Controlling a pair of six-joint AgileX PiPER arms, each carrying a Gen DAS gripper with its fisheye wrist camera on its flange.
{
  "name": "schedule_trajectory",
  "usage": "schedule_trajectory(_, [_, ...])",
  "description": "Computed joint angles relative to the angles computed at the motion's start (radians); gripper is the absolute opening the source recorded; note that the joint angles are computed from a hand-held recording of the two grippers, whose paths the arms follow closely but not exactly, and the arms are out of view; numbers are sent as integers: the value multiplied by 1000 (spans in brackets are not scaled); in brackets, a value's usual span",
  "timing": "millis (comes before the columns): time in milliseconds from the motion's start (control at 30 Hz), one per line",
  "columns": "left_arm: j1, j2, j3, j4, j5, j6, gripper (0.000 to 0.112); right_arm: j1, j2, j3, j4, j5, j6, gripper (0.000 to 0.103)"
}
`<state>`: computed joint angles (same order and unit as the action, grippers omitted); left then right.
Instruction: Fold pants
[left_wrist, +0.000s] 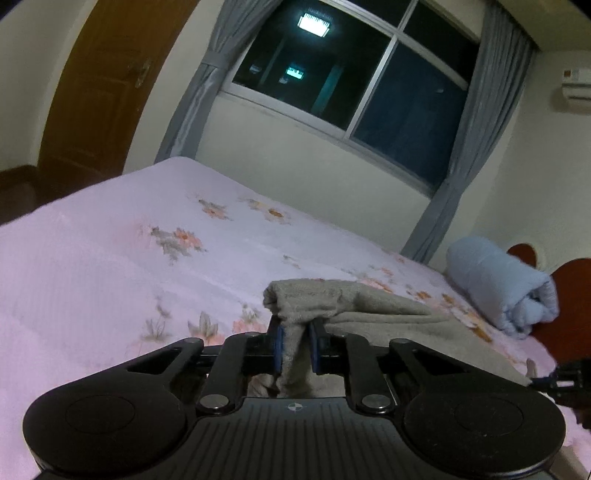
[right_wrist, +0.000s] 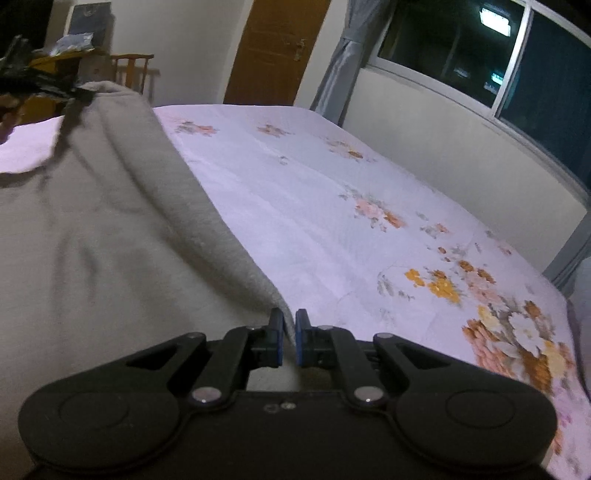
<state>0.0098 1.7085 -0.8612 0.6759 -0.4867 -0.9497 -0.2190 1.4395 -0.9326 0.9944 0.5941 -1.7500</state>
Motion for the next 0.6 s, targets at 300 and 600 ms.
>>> schedule_trajectory(300, [-8, -132, 410, -227, -112, 114, 11, -12, -400, 430, -135, 48, 86, 0])
schedule_trajectory(600, [-1, -336, 689, -282, -118, -104, 23, 10, -431, 514, -53, 12, 174, 0])
